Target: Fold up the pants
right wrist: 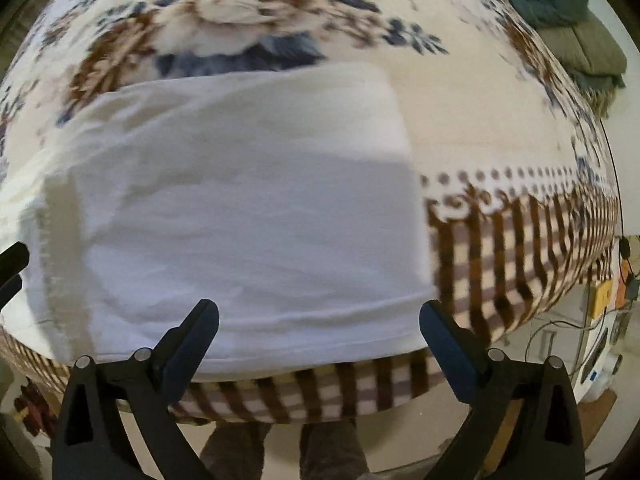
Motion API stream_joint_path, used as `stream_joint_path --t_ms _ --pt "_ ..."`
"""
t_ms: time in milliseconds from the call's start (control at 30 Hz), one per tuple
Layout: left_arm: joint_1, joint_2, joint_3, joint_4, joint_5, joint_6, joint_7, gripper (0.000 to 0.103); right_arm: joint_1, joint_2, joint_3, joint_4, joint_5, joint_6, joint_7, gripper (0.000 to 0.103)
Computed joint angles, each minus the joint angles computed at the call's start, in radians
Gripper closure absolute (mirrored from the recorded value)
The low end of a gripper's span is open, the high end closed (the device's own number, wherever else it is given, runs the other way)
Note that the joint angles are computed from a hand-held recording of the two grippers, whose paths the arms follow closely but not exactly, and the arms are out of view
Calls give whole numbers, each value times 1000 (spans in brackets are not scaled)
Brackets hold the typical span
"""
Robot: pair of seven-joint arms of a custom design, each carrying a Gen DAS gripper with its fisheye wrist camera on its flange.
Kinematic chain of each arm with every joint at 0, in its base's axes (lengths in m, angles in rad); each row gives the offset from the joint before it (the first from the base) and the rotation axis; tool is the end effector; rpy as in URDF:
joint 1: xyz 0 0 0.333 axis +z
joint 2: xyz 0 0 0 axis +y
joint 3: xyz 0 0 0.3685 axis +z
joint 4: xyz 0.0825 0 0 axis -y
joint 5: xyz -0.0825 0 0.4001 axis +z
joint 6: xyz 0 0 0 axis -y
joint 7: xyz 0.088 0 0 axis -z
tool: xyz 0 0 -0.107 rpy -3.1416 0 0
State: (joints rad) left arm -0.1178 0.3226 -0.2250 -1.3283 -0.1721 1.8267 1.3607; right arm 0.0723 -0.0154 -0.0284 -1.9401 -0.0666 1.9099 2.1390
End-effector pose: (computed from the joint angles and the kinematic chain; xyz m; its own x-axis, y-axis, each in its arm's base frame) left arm 0.6676 -0.2228 0.6234 -0.0999 -0.9573 0.2713 -0.9902 0.0690 -0.1212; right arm 0.5668 0.0200 0.5333 -0.4805 -0.8749 0.0606 -0.8769 0.4803 -0.0203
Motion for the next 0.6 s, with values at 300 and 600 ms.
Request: stream_joint_path --t_ms 300,600 --pt "113 -202 76 -300 -146 209 -122 14 65 71 34 110 30 -29 -13 1" --pt "184 -315 146 -610 -445 515 -272 14 114 168 35 221 96 -56 -2 1"
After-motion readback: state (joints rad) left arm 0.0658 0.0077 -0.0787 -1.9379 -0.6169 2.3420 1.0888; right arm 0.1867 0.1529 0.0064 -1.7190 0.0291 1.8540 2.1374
